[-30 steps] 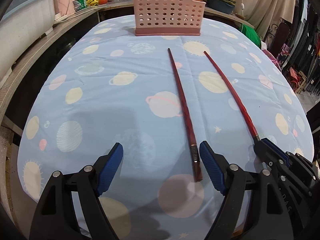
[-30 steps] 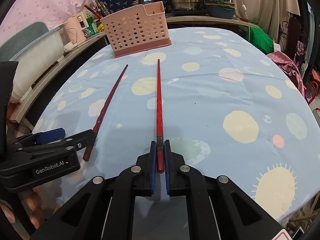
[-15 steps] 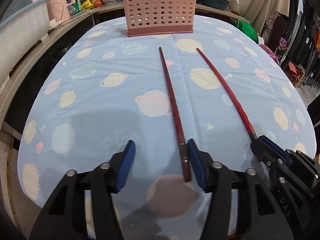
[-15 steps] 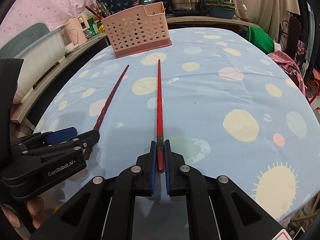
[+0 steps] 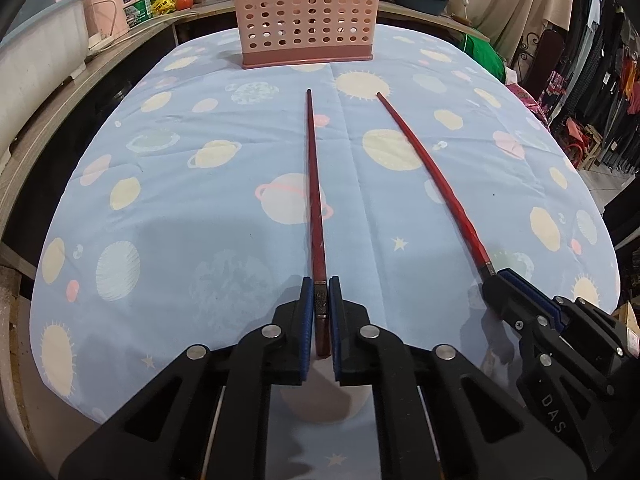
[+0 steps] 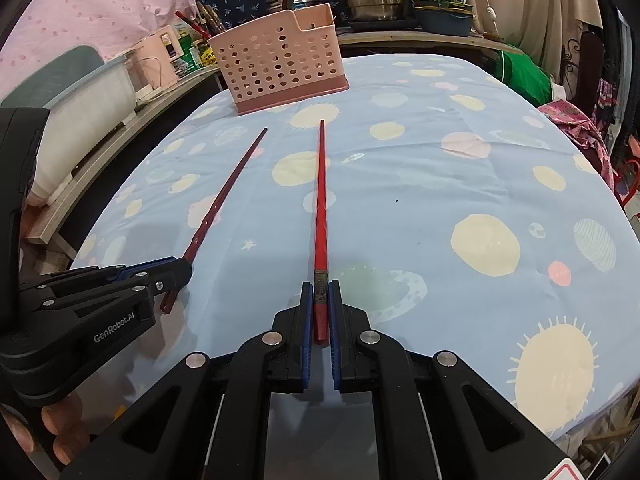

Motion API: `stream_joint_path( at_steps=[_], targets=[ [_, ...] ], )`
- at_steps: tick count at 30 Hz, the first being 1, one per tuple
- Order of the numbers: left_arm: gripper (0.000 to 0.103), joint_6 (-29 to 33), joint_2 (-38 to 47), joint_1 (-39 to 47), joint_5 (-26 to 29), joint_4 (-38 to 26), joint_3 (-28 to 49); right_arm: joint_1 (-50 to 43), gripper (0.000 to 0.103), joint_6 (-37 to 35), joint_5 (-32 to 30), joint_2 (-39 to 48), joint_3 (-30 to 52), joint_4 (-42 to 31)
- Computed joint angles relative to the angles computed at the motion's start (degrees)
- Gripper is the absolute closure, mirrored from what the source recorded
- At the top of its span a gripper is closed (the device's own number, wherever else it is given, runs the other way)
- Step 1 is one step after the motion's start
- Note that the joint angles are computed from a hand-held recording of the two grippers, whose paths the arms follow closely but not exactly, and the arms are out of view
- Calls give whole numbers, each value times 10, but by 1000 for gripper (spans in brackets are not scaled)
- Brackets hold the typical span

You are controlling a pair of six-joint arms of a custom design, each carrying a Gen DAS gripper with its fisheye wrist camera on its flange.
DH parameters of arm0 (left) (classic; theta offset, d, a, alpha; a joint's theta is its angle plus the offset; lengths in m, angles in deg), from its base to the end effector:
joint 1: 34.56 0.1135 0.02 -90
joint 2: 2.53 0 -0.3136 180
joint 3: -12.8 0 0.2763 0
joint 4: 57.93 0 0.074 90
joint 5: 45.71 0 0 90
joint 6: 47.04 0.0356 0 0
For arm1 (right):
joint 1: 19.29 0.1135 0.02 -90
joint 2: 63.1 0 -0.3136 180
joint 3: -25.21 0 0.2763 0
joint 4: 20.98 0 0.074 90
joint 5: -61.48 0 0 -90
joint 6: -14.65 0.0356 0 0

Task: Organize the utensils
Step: 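Lift both held chopsticks and carry them over the pink basket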

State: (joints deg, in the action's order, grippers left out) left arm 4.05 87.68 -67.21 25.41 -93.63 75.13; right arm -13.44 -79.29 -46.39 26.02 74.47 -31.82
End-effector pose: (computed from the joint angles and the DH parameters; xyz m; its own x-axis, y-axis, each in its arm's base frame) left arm 0.2700 -0.1593 0.2015 -0.8312 -0.1732 -0.5282 -0.1707 0.9838 -0.0540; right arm 0.2930 0.0410 0.1665 -0.7480 -0.1424 -0.6482 -0.3426 0.9194 0.1934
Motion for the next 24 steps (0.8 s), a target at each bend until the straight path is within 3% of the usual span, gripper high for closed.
stream_joint_path(
  at_steps=[15,24],
  targets=[
    [101,-9,-64,6,-10,-37,17,-22,96,4,-54,-65,40,-61],
    [101,24,-103,27,-25,-59,55,-44,96,18,-75,-93,97,-75]
  ],
)
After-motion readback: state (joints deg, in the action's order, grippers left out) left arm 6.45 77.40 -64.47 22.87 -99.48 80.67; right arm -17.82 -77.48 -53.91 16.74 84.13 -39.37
